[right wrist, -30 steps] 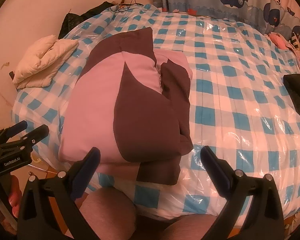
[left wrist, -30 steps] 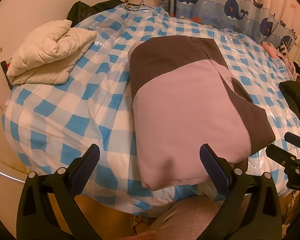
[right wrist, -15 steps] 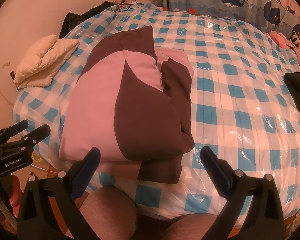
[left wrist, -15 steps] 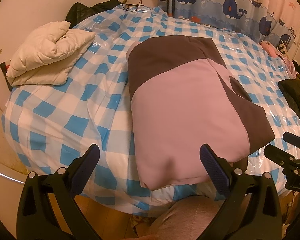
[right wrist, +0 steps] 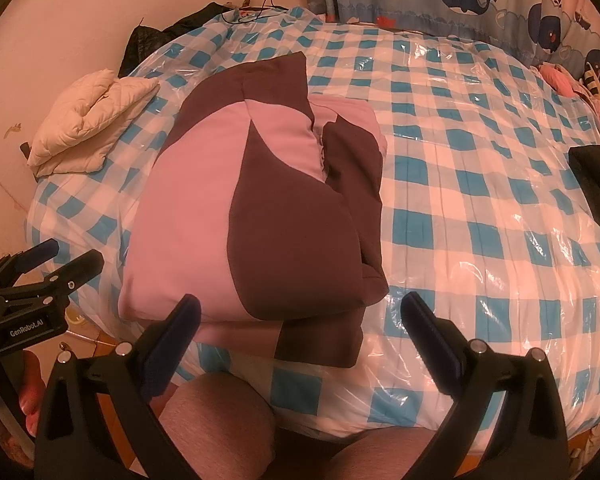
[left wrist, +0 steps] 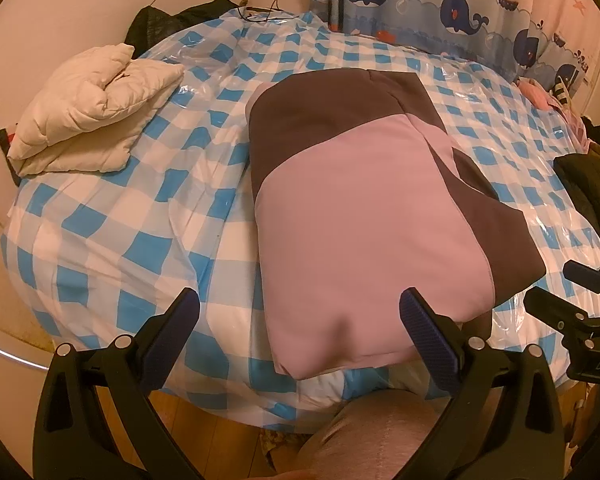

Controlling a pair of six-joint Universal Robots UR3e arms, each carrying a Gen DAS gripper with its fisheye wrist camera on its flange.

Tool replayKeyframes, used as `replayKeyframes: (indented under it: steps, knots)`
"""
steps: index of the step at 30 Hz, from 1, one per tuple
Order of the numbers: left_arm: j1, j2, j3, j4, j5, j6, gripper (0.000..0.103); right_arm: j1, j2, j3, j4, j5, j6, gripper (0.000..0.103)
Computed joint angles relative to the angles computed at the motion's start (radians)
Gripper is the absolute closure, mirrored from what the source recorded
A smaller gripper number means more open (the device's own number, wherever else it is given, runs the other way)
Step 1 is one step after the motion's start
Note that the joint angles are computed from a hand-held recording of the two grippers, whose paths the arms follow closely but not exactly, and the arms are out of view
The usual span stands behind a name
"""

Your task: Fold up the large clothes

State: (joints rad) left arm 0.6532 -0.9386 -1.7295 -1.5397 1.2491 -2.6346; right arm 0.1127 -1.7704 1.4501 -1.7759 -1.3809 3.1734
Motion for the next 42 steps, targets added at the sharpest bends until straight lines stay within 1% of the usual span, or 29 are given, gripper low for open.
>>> replayKeyframes:
  steps: [23, 33, 35, 42]
  knots:
    - [-0.017, -0.005, -0.002, 0.01, 0.005, -0.009, 0.007, -0.005, -0.003, 0.005, 0.0, 0.004, -0.001, 0.007]
    - [-0.044, -0.024, -0.006, 0.05, 0.023, -0.038, 0.007, -0.011, -0.009, 0.011, 0.002, 0.01, -0.005, 0.007]
    - [-0.041, -0.029, -0.002, 0.049, 0.021, -0.031, 0.007, -0.012, -0.01, 0.012, 0.002, 0.011, -0.006, 0.007]
    - [-0.072, -0.046, 0.0, 0.066, 0.064, -0.042, 0.007, -0.014, -0.013, 0.017, 0.0, 0.013, -0.007, 0.007]
